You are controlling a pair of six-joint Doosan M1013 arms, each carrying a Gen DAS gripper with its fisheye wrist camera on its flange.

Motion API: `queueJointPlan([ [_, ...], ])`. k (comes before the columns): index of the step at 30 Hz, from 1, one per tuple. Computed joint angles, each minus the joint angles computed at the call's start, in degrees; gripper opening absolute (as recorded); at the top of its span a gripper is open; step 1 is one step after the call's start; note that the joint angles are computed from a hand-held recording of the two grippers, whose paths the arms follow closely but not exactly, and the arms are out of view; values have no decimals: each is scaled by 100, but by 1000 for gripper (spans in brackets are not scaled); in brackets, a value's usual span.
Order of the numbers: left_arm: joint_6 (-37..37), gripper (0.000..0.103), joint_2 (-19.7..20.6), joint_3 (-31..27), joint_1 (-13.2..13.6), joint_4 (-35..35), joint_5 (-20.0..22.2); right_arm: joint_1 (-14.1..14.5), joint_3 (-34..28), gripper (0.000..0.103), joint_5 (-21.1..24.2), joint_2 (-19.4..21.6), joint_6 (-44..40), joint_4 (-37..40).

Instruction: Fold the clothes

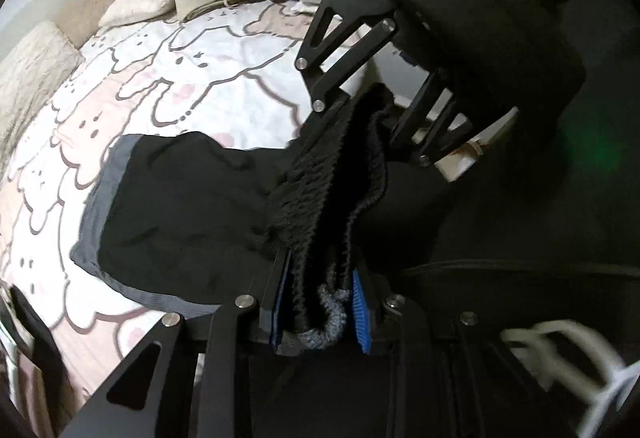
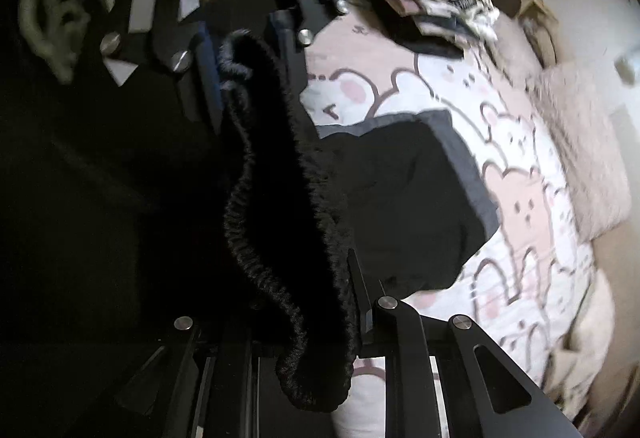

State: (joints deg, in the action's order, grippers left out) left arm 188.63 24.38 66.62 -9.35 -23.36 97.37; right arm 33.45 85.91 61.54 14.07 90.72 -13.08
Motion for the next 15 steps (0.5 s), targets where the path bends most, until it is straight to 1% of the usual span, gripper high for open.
queueJointPlan([
  [3,-24,27,196,-254,-124,-20,-415,-216,-238,19,172,193,1,89],
  [6,-295,29,550,-783,-280,38,-625,-460,-441,19,299,339,-48,91],
  [7,-373,29,680,-975,-322,57,-694,-565,-593,20,335,452,-79,88],
  [9,-589,29,998,-1438,-385,66,-758,-781,-1048,20,383,809,-139,2],
  [11,-947,30,1378,-2021,-443,81,-591,-964,-1352,20,460,1031,-204,11],
  [15,-1618,31,2241,-3331,-549,190,-39,-1358,-2019,20,815,1541,-434,463],
])
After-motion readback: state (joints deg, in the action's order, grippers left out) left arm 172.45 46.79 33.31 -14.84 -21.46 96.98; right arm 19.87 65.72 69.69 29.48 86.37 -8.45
